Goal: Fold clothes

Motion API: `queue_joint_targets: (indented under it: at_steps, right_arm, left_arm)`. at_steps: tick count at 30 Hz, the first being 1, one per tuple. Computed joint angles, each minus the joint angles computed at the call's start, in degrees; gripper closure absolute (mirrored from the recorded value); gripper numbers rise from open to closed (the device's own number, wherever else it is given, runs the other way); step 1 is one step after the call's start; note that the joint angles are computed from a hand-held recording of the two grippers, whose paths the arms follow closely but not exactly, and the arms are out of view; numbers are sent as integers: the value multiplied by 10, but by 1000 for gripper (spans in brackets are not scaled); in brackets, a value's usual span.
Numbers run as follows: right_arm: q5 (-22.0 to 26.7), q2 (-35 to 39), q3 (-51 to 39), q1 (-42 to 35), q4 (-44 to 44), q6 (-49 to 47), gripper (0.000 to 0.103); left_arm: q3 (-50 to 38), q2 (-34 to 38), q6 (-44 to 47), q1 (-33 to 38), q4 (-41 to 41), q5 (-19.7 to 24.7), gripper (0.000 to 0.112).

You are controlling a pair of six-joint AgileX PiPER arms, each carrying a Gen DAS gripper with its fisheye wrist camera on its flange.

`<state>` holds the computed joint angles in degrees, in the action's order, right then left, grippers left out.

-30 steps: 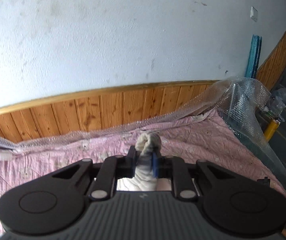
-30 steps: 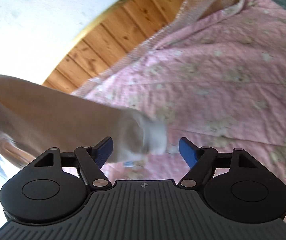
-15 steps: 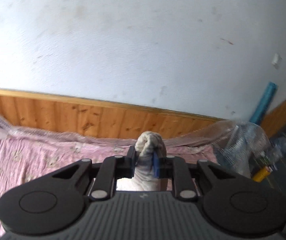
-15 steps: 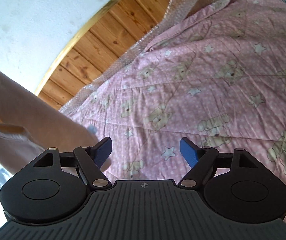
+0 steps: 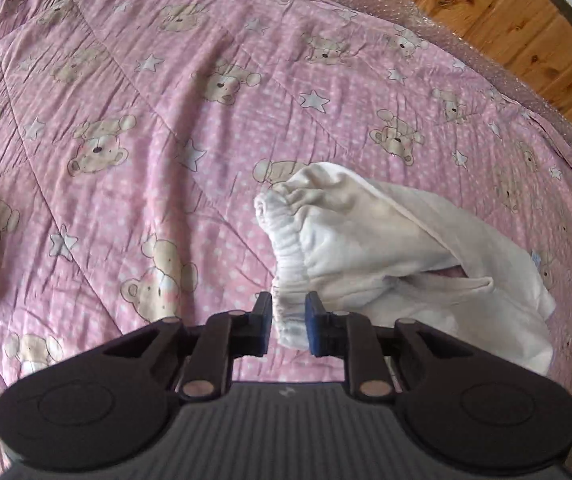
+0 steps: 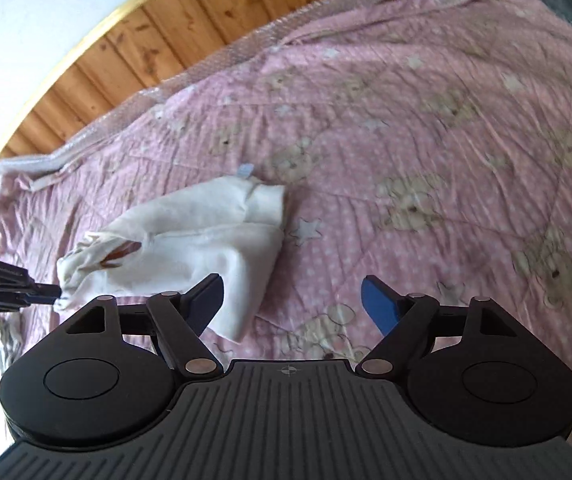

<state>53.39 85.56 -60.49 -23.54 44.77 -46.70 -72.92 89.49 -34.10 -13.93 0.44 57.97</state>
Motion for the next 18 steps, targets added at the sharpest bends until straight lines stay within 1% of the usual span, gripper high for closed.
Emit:
queue_joint_targets:
  at_steps: [1,3,4,5,7,8,9,10,11,12,13,15,16,17,18]
  right_arm:
    - [-15,2,-12,23,-7,0,32]
    - [-50,21,-47,75,-37,30,32]
    - [-56,46,-74,94,-51,65,32]
    - [-52,81,-106,106,-62,105,32]
    - [-46,149,-160,126,-93,187,34]
    - [-48,174,-177,133,-107,214,34]
    - [-46,197,-191,138,-113,231,41]
    - [-43,210,-200,141,-110,234,57]
    - [-38,216,-207,143,-111,234,67]
    - [-34,222,-213,146,-111,235,89]
    - [-31,223,-219,148,-113,235,95]
    - [-34,214,-224,150,-115,237,100]
    - [-32,212,-231,149,-115,240,101]
    - [-26,213,-246,146,-111,246,102]
    - [-19,214,-261,142,-102,250,102]
  left_arm:
    - [6,-4,16,4,7,-7,92]
    - [-6,6,41,10,25,-12,86]
    - [-7,9,60,22,19,-23,79]
    - [-11,15,82,33,7,-36,75]
    - [-24,41,133,49,-20,-62,70]
    - [-35,59,160,54,-34,-75,69]
    - [-45,73,172,51,-32,-80,69]
    - [-55,88,183,47,-29,-85,68]
    - [-65,103,195,44,-27,-89,66]
    - [-72,115,206,40,-24,-94,65]
    - [-78,126,208,36,-18,-95,65]
    - [-91,148,211,30,-7,-96,75]
    - [-87,146,211,29,-2,-108,86]
    - [-87,142,219,35,-15,-113,96]
    - [-87,138,227,41,-29,-118,96]
